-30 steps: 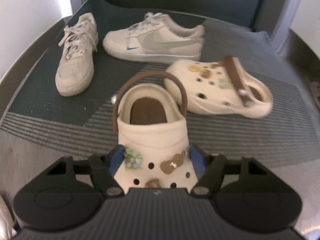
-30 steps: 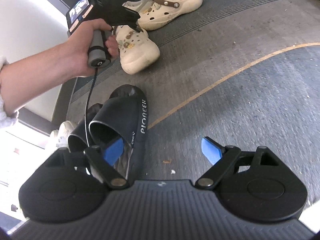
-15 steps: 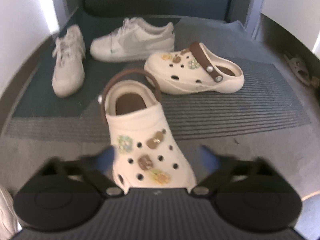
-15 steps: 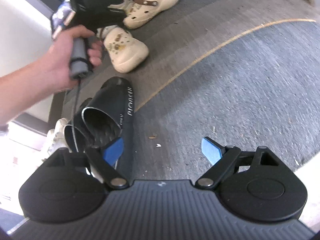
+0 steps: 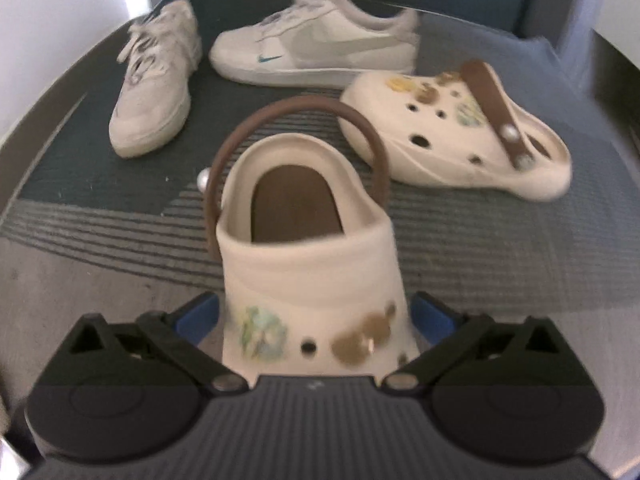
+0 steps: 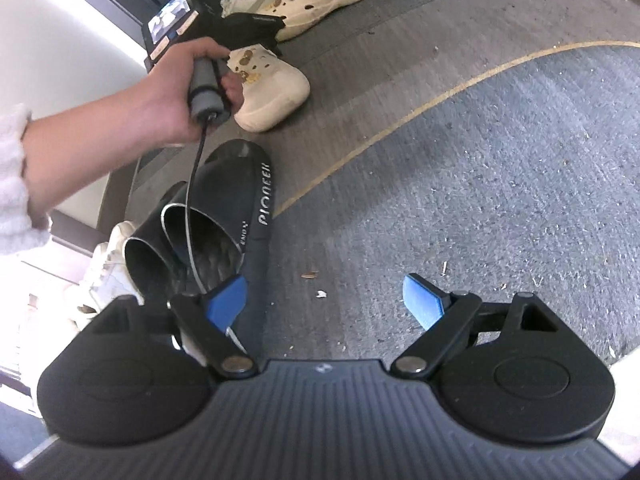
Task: Organize scattered shoes
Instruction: 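Carry the cream clog beside the black slides and open the left gripper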
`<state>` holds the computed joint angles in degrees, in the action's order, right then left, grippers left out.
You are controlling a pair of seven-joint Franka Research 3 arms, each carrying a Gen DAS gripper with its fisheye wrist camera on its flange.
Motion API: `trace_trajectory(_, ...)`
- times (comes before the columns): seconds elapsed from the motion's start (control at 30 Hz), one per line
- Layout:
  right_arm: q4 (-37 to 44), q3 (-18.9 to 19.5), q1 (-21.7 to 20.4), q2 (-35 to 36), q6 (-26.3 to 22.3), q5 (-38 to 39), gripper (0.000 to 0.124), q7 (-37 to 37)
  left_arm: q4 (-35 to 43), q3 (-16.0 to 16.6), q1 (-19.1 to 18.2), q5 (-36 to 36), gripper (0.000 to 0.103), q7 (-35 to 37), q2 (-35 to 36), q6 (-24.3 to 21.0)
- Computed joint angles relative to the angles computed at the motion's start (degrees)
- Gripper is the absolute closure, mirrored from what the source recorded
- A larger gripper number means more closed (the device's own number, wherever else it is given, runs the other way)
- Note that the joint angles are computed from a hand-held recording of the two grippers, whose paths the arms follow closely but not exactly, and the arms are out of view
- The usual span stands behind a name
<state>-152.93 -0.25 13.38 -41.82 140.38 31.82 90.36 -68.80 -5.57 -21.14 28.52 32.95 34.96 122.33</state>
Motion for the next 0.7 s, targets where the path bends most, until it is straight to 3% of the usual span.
trace_trajectory(0.23, 0.1, -0.2, -2.0, 1.3, 1.5, -1.0, 0.036, 1.1, 2.5, 0.6, -1.4, 0.7, 0.011, -2.8, 1.4, -2.8)
trace_trajectory(0.7, -2.4, 1.0, -9.8, -4.0, 5.6, -9.1, 0.036, 5.9, -14.6, -5.8, -4.2, -1.9, 0.011, -3.6, -12.0, 0.5)
